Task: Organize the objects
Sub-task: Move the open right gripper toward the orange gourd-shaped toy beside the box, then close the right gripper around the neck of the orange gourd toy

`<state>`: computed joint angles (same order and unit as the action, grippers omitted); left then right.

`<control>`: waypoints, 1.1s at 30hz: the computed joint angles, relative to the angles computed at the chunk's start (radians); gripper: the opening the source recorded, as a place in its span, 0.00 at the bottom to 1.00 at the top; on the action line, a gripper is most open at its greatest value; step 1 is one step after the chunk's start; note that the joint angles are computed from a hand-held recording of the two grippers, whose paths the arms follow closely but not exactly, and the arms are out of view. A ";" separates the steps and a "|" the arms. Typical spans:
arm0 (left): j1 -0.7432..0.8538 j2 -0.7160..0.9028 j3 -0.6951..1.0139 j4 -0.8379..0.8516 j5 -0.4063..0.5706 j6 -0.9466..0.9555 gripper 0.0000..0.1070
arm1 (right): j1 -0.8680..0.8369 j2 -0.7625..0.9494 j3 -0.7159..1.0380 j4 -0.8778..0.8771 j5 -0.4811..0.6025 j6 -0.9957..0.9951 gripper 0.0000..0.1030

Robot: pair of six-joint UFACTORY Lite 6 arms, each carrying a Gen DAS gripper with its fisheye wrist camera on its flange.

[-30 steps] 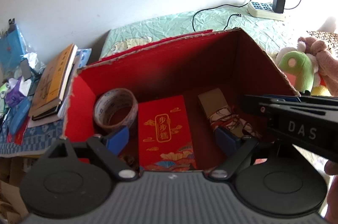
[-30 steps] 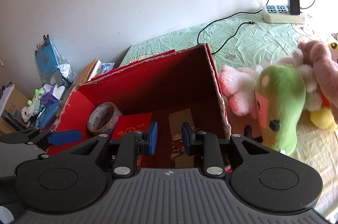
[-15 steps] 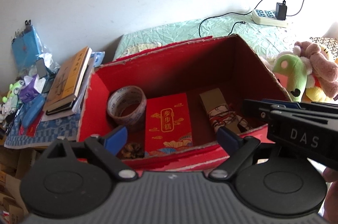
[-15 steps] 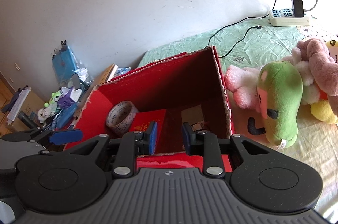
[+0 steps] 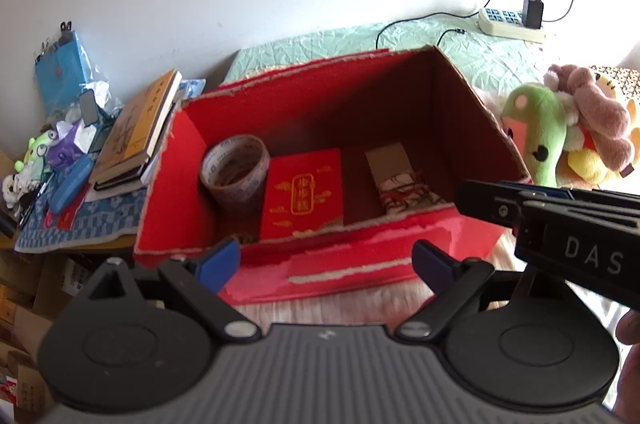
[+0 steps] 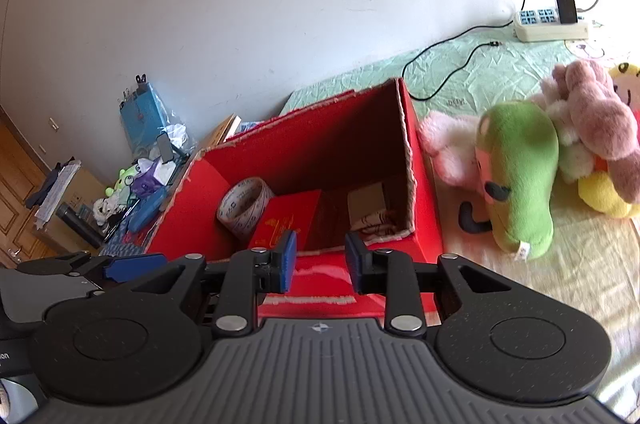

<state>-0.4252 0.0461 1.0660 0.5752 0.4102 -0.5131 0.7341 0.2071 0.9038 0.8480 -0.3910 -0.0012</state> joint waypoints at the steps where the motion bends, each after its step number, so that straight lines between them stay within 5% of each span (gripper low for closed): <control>1: -0.009 -0.002 -0.005 0.014 0.007 -0.020 0.87 | -0.002 -0.006 -0.011 -0.022 0.003 0.022 0.29; 6: -0.043 -0.008 -0.027 0.056 0.036 -0.091 0.87 | -0.007 -0.035 -0.065 -0.128 0.012 0.129 0.36; 33: -0.092 0.086 -0.036 0.042 0.072 -0.148 0.87 | -0.121 -0.029 -0.161 -0.824 0.066 0.787 0.40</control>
<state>-0.5169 0.1316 1.0298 0.6176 0.4826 -0.6606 0.6134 0.1783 0.7423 0.0244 -0.3254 0.7862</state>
